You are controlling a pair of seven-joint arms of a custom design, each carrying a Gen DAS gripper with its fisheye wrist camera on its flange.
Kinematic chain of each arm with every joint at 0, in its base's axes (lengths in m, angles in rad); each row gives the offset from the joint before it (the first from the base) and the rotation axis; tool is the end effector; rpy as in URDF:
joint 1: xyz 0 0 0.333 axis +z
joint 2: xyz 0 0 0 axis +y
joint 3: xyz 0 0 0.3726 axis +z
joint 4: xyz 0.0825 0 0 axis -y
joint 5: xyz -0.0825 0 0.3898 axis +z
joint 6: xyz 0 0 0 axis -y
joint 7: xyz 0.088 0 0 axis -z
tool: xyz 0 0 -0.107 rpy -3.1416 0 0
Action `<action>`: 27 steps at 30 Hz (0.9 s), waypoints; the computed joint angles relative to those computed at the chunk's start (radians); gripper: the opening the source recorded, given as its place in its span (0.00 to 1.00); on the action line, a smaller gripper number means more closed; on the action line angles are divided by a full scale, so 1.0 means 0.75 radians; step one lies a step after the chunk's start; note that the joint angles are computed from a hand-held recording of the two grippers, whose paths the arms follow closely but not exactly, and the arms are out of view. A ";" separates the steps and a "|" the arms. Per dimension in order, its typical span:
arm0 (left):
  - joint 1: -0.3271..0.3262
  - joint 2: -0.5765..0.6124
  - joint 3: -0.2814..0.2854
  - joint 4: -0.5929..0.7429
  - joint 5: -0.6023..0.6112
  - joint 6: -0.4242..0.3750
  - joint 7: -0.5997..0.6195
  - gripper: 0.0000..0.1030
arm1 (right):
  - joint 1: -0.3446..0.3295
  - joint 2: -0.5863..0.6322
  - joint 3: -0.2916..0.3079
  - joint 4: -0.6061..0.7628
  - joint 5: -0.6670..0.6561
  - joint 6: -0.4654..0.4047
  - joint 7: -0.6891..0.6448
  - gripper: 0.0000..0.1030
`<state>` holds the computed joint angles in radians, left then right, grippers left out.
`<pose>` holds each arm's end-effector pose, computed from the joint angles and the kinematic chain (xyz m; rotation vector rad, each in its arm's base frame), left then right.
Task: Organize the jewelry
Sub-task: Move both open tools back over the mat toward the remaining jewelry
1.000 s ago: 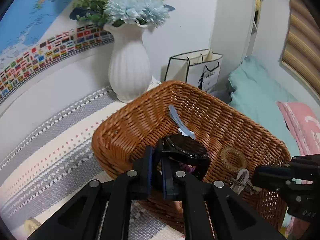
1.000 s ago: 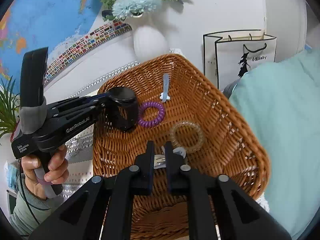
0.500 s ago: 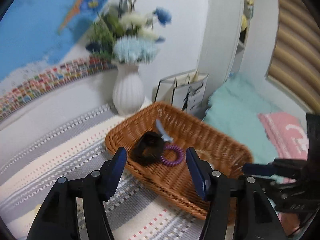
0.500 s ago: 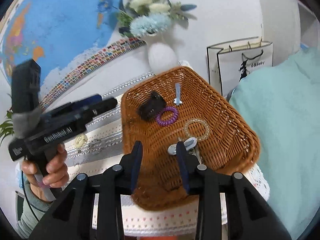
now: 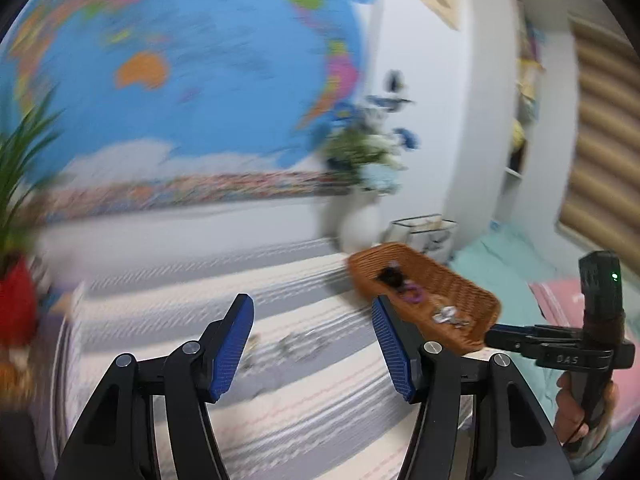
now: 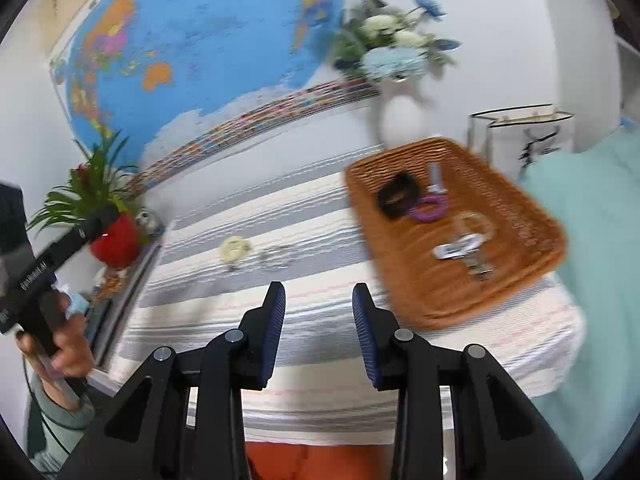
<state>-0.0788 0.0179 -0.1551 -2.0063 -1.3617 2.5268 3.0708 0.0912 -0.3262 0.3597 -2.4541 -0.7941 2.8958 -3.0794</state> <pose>0.5869 -0.1290 0.5490 -1.0106 2.2903 -1.4756 0.3952 0.2545 0.5303 -1.2367 1.9657 -0.4766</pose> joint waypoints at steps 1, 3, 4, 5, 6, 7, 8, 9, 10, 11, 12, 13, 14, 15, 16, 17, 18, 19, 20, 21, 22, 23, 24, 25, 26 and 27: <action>0.009 0.027 0.010 0.012 0.052 0.019 -0.052 0.61 | -0.031 0.042 0.035 0.034 -0.047 0.022 0.043 0.37; 0.019 0.076 0.011 0.037 0.171 0.064 -0.137 0.61 | -0.040 0.117 0.058 0.099 -0.121 0.017 0.098 0.37; 0.022 0.111 0.007 0.057 0.229 0.101 -0.177 0.61 | -0.034 0.161 0.063 0.138 -0.154 -0.002 0.120 0.37; 0.022 0.150 0.001 0.081 0.294 0.144 -0.239 0.61 | -0.019 0.199 0.059 0.171 -0.168 -0.021 0.126 0.37; 0.031 0.171 -0.007 0.093 0.334 0.154 -0.280 0.61 | 0.001 0.243 0.048 0.205 -0.168 -0.035 0.111 0.37; 0.047 0.212 -0.011 0.130 0.388 0.119 -0.336 0.61 | 0.019 0.285 0.035 0.236 -0.167 -0.044 0.093 0.37; 0.060 0.255 -0.015 0.173 0.453 0.077 -0.398 0.61 | 0.036 0.320 0.020 0.262 -0.169 -0.050 0.076 0.37; 0.071 0.281 -0.022 0.194 0.497 0.062 -0.440 0.61 | 0.050 0.355 0.005 0.288 -0.181 -0.056 0.062 0.37; 0.075 0.311 -0.028 0.218 0.547 0.061 -0.483 0.61 | 0.065 0.389 -0.010 0.316 -0.200 -0.066 0.050 0.37; 0.069 0.359 -0.028 0.258 0.625 0.069 -0.541 0.61 | 0.078 0.420 -0.027 0.341 -0.219 -0.075 0.039 0.37; 0.065 0.393 -0.034 0.282 0.675 0.084 -0.573 0.61 | 0.090 0.458 -0.047 0.368 -0.242 -0.079 0.027 0.37; 0.058 0.431 -0.037 0.312 0.727 0.099 -0.615 0.61 | 0.099 0.497 -0.070 0.393 -0.266 -0.065 0.017 0.37; 0.036 0.485 -0.025 0.366 0.809 0.106 -0.703 0.61 | 0.108 0.527 -0.093 0.413 -0.276 -0.048 0.004 0.37; 0.028 0.519 -0.023 0.405 0.861 0.094 -0.758 0.61 | 0.110 0.577 -0.117 0.443 -0.269 -0.012 -0.036 0.37; 0.030 0.565 -0.030 0.467 0.899 0.058 -0.797 0.61 | 0.110 0.621 -0.134 0.471 -0.235 0.018 -0.097 0.37; 0.031 0.612 -0.038 0.535 0.937 0.023 -0.834 0.60 | 0.111 0.656 -0.147 0.497 -0.206 0.040 -0.153 0.37; 0.028 0.643 -0.043 0.580 0.976 0.002 -0.869 0.60 | 0.107 0.694 -0.157 0.527 -0.175 0.063 -0.223 0.37; 0.027 0.673 -0.048 0.625 1.016 -0.023 -0.899 0.60 | 0.097 0.729 -0.156 0.557 -0.121 0.076 -0.305 0.37; 0.020 0.717 -0.049 0.695 1.068 -0.069 -0.940 0.60 | 0.079 0.757 -0.140 0.581 -0.044 0.079 -0.400 0.37; 0.018 0.745 -0.053 0.743 1.109 -0.108 -0.973 0.59 | 0.046 0.786 -0.105 0.606 0.054 0.079 -0.520 0.37; 0.017 0.770 -0.058 0.789 1.151 -0.158 -1.002 0.57 | 0.013 0.809 -0.068 0.627 0.144 0.070 -0.628 0.37; 0.020 0.799 -0.069 0.841 1.189 -0.217 -1.019 0.55 | -0.010 0.821 -0.041 0.641 0.216 0.059 -0.707 0.37; 0.016 0.818 -0.073 0.874 1.230 -0.244 -1.042 0.49 | -0.048 0.834 0.005 0.656 0.309 0.041 -0.806 0.37; 0.003 0.840 -0.069 0.915 1.279 -0.271 -1.084 0.44 | -0.081 0.845 0.046 0.674 0.389 0.012 -0.902 0.37; 0.000 0.874 -0.075 0.982 1.314 -0.335 -1.124 0.43 | -0.089 0.849 0.058 0.684 0.436 -0.014 -0.954 0.37; 0.008 0.905 -0.090 1.044 1.333 -0.402 -1.152 0.42 | -0.114 0.853 0.087 0.700 0.513 -0.064 -1.024 0.37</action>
<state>-0.0732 0.6967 -0.2227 -1.2236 -0.3621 2.2256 2.2065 0.0059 0.3132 0.4250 -1.9294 -0.4093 2.8477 -3.8475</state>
